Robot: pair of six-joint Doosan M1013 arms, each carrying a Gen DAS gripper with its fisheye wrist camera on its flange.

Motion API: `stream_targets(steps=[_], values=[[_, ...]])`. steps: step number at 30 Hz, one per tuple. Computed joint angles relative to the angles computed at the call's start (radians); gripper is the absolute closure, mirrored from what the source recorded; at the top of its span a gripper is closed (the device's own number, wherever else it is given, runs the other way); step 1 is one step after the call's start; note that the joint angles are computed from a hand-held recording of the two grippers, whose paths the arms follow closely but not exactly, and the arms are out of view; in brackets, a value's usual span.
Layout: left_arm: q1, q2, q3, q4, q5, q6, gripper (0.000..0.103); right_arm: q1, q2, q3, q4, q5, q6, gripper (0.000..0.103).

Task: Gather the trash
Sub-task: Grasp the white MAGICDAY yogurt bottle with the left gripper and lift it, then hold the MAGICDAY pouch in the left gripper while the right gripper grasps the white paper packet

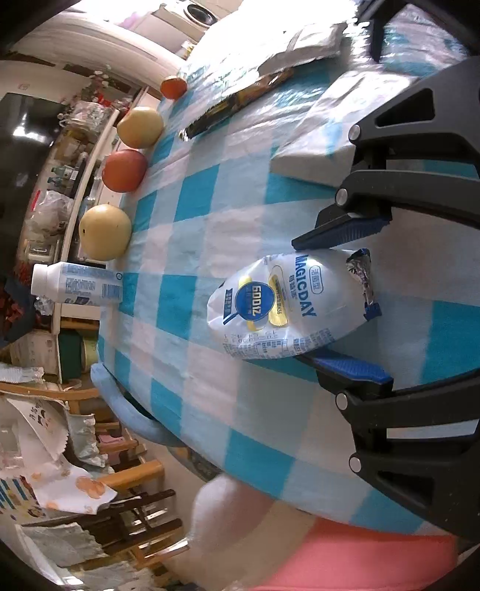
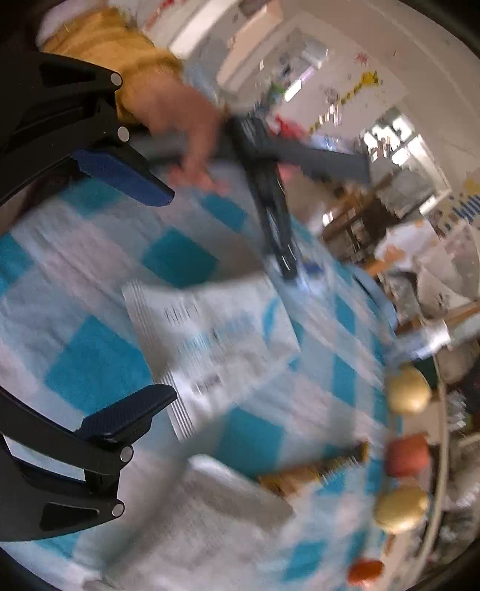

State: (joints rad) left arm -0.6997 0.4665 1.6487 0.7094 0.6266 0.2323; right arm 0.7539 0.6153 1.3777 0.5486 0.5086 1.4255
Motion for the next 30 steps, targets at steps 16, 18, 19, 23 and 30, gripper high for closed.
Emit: stream_targets(steps=[16, 18, 19, 23, 30], values=[[-0.027, -0.095, 0.142, 0.156, -0.108, -0.282, 0.049, 0.058, 0.094, -0.139, -0.551, 0.059, 0.353, 0.005], [-0.029, -0.102, 0.151, 0.174, -0.113, -0.307, 0.049, 0.067, 0.102, -0.149, -0.604, 0.066, 0.380, 0.005], [-0.031, -0.105, 0.154, 0.188, -0.113, -0.321, 0.049, 0.072, 0.103, -0.152, -0.628, 0.073, 0.393, 0.006], [-0.043, -0.120, 0.171, 0.253, -0.111, -0.375, 0.049, 0.078, 0.101, -0.150, -0.678, 0.067, 0.436, 0.019], [-0.061, -0.145, 0.200, 0.319, -0.124, -0.437, 0.049, 0.083, 0.094, -0.139, -0.700, 0.057, 0.462, 0.026]])
